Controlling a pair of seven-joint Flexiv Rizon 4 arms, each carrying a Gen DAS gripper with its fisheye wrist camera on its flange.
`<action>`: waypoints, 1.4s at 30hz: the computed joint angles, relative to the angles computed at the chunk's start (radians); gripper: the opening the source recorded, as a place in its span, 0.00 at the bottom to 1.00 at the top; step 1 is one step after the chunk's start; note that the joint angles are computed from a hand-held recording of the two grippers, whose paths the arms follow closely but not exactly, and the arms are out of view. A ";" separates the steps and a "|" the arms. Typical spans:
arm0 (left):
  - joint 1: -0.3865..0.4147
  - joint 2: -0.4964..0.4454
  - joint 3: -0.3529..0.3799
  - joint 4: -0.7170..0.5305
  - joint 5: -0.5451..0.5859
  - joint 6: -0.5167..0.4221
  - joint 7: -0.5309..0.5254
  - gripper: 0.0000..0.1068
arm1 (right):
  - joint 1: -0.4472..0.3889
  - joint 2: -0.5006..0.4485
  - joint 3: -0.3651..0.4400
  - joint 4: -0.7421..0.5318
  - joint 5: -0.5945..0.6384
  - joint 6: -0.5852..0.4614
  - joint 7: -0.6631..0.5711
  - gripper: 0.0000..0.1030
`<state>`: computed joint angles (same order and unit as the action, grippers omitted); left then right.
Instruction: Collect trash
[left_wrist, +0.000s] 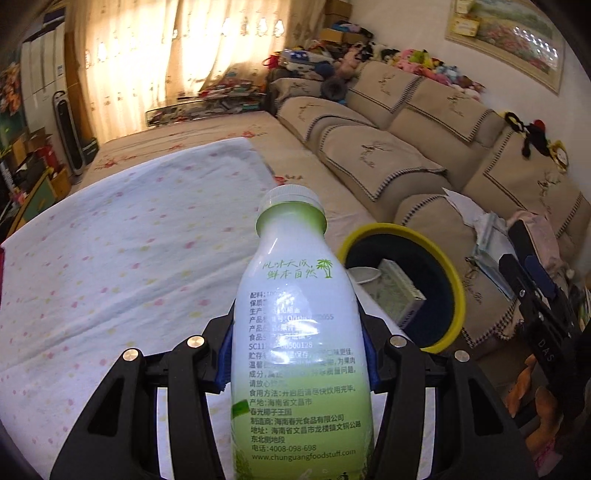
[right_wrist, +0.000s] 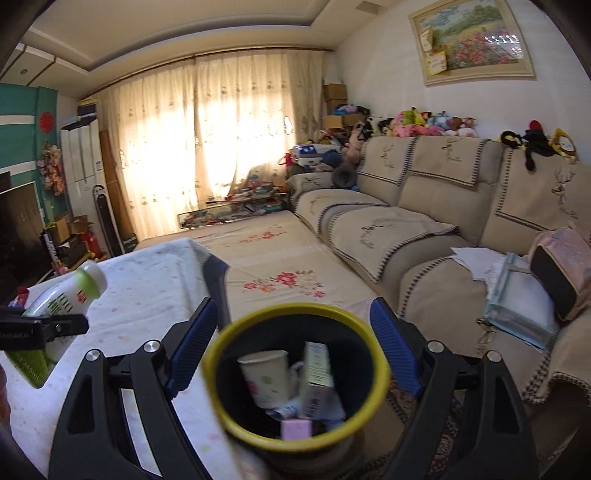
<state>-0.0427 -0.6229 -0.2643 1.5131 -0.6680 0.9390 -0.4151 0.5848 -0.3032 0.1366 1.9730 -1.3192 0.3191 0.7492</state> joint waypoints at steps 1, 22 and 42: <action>-0.014 0.004 -0.006 0.003 0.009 -0.015 0.000 0.49 | 0.004 0.015 0.009 0.021 0.022 -0.020 0.012 0.77; -0.296 -0.261 0.064 -0.307 0.318 -0.086 -0.404 0.74 | -0.017 0.147 0.095 0.189 0.193 -0.112 0.134 0.78; 0.280 0.279 -0.344 0.390 -0.749 0.470 0.571 0.92 | 0.018 0.042 0.047 0.010 -0.039 0.124 -0.045 0.85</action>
<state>0.2369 -0.3437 -0.6079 1.9028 -1.4173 1.4088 0.1561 0.6027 -0.2615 0.1835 1.9829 -1.3582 0.4436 0.7043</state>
